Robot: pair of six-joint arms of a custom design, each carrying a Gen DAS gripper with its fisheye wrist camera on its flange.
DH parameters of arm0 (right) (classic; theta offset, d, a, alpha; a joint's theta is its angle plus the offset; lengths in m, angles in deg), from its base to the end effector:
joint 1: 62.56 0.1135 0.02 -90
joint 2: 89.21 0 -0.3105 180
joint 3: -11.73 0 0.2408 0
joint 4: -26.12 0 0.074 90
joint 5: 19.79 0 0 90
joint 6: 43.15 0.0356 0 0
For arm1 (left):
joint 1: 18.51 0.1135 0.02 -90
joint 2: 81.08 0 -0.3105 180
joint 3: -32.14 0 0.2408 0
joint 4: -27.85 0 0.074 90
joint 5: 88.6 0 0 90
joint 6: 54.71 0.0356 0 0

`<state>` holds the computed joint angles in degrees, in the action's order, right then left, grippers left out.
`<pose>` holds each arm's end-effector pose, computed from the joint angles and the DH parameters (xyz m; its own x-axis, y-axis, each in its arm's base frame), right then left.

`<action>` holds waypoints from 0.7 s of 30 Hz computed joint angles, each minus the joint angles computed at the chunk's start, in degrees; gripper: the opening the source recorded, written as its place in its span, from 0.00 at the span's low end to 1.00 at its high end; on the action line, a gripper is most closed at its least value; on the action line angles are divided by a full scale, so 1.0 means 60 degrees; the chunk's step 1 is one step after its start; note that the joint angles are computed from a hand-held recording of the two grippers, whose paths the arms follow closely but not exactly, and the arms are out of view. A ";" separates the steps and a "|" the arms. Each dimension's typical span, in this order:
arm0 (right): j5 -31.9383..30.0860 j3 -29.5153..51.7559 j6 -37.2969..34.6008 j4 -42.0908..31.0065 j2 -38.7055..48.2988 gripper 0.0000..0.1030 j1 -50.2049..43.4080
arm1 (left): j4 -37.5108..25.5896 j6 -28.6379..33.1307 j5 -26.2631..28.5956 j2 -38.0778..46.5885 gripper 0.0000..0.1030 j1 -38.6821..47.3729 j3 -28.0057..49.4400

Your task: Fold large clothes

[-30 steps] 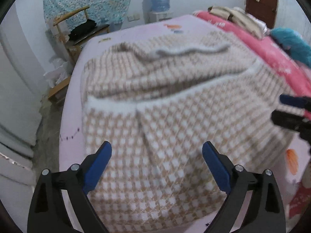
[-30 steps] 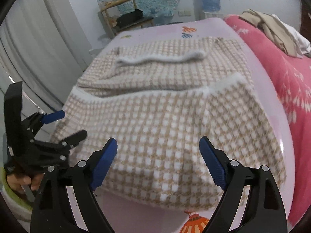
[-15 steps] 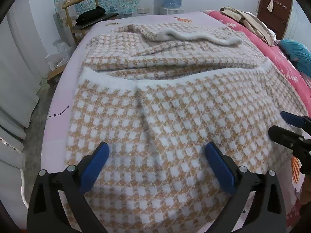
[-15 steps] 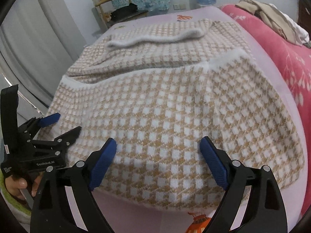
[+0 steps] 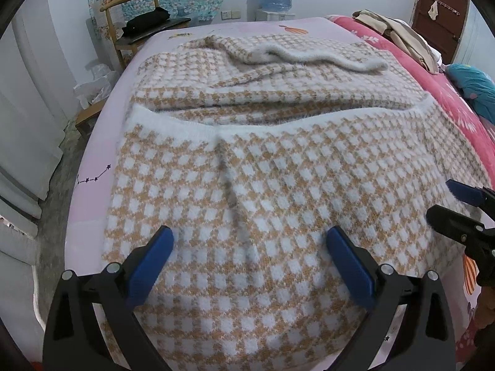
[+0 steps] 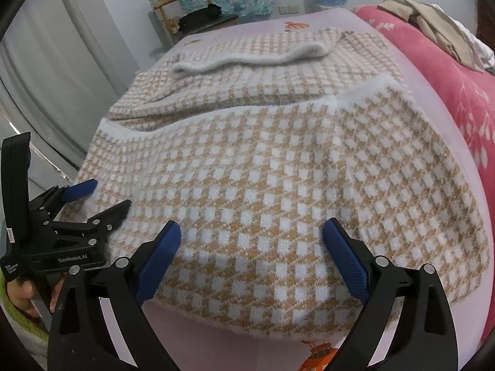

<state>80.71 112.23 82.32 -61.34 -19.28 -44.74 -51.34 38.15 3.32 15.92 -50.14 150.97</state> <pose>0.1737 0.0490 0.4363 -0.7691 0.3521 -0.5335 0.2949 0.9359 0.1927 0.2893 -0.1796 0.4190 -0.6892 0.4830 -0.5401 0.5746 0.8184 -0.0013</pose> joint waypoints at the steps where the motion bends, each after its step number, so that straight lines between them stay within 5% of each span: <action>1: -0.0012 0.0015 -0.0012 -0.0009 0.0011 0.87 -0.0012 | -0.0009 -0.0010 -0.0004 -0.0004 0.95 -0.0009 -0.0005; 21: 0.0018 0.0046 0.0015 -0.0035 0.0029 0.87 0.0007 | -0.0094 0.0001 0.0006 0.0069 0.95 0.0016 0.0108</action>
